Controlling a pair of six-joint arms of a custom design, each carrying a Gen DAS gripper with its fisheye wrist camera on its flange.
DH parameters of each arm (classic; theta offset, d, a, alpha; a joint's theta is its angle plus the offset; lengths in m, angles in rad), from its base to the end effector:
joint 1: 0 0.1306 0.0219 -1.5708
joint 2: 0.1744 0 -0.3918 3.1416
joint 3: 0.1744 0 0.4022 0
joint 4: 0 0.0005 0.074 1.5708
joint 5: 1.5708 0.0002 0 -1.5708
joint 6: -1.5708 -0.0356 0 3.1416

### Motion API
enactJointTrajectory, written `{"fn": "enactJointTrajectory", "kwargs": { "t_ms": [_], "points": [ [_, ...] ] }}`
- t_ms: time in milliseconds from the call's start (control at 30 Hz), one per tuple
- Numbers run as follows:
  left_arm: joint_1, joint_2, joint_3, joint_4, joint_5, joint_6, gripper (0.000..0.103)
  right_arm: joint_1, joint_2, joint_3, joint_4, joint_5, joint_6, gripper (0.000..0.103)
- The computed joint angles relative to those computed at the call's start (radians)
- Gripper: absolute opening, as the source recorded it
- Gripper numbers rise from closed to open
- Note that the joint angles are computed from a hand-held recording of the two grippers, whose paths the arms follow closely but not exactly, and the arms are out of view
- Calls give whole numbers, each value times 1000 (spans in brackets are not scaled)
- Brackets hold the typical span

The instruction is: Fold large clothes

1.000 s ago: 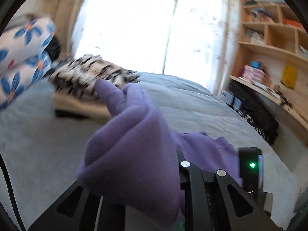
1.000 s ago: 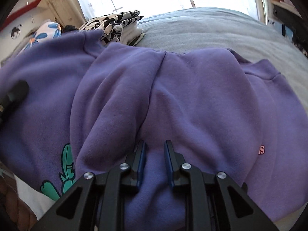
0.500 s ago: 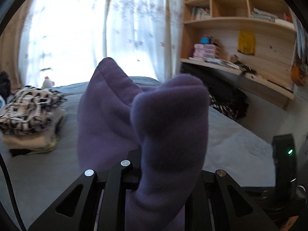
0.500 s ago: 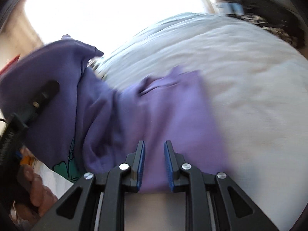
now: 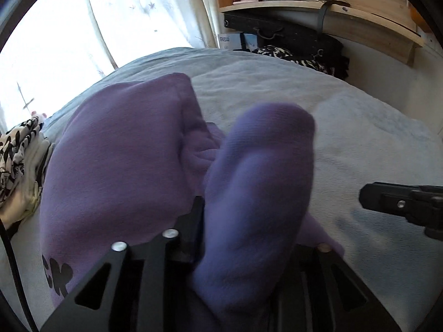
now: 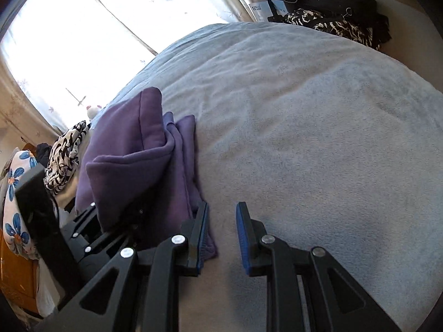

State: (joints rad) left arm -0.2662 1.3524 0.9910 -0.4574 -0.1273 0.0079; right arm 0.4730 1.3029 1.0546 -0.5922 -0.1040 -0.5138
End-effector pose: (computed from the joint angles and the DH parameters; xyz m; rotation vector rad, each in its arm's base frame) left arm 0.4404 -0.1159 0.2998 0.2472 2.3682 0.0219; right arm 0.3974 0.2069 0.3402 0.0013 2.4877 0.5643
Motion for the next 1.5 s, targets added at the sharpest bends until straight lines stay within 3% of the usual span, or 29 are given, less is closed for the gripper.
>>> {"fn": "enactJointTrajectory", "kwargs": {
  "t_ms": [133, 200, 400, 533, 633, 700, 833, 933, 1133, 1367, 1433, 1500],
  "points": [
    [29, -38, 16, -58, 109, 19, 73, 0, -14, 2, 1, -1, 11, 20],
    [45, -50, 32, -90, 150, 29, 77, 3, -24, 7, -4, 10, 19, 20],
    [87, -150, 29, -214, 311, 78, 79, 7, -38, 48, -40, -3, 45, 21],
    [173, -235, 7, -256, 393, 119, 79, 19, -37, 93, -57, -31, 79, 38],
    [240, -262, 0, -269, 359, 130, 79, 36, -21, 141, -65, -25, 118, 40],
    [279, -258, 3, -279, 317, 123, 79, 38, 15, 193, -88, -65, 132, 41],
    [370, -187, 55, -309, 296, 115, 79, 31, 127, 321, -183, -196, 164, 41],
    [419, -114, 106, -301, 299, 97, 79, 34, 212, 407, -270, -248, 202, 41],
    [457, 27, 212, -313, 325, 73, 79, 26, 386, 568, -465, -360, 274, 41],
    [457, 116, 269, -279, 373, 85, 80, 26, 498, 639, -561, -407, 316, 43],
    [456, 134, 276, -272, 377, 99, 81, 32, 509, 640, -563, -397, 329, 38],
    [451, 142, 280, -267, 375, 108, 81, 38, 491, 613, -532, -370, 332, 17]
  ]
}}
